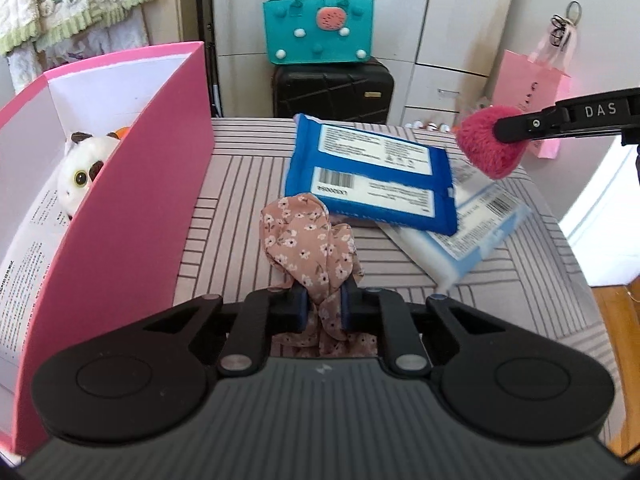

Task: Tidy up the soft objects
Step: 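Lift and carry the scrunchie and pom-pom over the pink box with both tools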

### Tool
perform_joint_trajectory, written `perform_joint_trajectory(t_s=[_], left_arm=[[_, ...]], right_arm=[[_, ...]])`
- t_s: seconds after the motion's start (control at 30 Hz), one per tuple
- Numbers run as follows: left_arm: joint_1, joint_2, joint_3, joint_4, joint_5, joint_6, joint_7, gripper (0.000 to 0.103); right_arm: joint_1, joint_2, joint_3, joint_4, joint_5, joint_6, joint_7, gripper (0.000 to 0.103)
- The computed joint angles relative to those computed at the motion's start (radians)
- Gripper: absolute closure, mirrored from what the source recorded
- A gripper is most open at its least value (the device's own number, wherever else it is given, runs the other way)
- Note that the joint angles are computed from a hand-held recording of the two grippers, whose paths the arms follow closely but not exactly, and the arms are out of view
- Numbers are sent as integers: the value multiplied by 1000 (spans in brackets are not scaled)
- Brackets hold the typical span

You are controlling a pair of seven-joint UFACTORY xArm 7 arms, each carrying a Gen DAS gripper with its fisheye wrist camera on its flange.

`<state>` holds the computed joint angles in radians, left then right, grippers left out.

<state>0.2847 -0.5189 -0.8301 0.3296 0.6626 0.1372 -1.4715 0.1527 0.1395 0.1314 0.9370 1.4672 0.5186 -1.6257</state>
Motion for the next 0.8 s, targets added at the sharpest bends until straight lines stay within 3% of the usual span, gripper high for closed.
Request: perform_joint_trajectory(t_s=[0.13, 0.27, 0.47, 0.8], left_arm=[[-145, -3, 144, -36, -53, -10, 86, 89], [-269, -43, 245, -69, -111, 10, 179, 89], [-500, -93, 443, -115, -261, 67, 384, 89], [-738, -287, 588, -172, -487, 223, 646, 89]], right_arm=[[-2, -53, -8, -52, -4, 10, 16, 79], [4, -120, -23, -117, -37, 28, 50, 79], [21, -213, -48, -212, -124, 77, 142, 79], [82, -393, -86, -363, -293, 125, 295, 79]])
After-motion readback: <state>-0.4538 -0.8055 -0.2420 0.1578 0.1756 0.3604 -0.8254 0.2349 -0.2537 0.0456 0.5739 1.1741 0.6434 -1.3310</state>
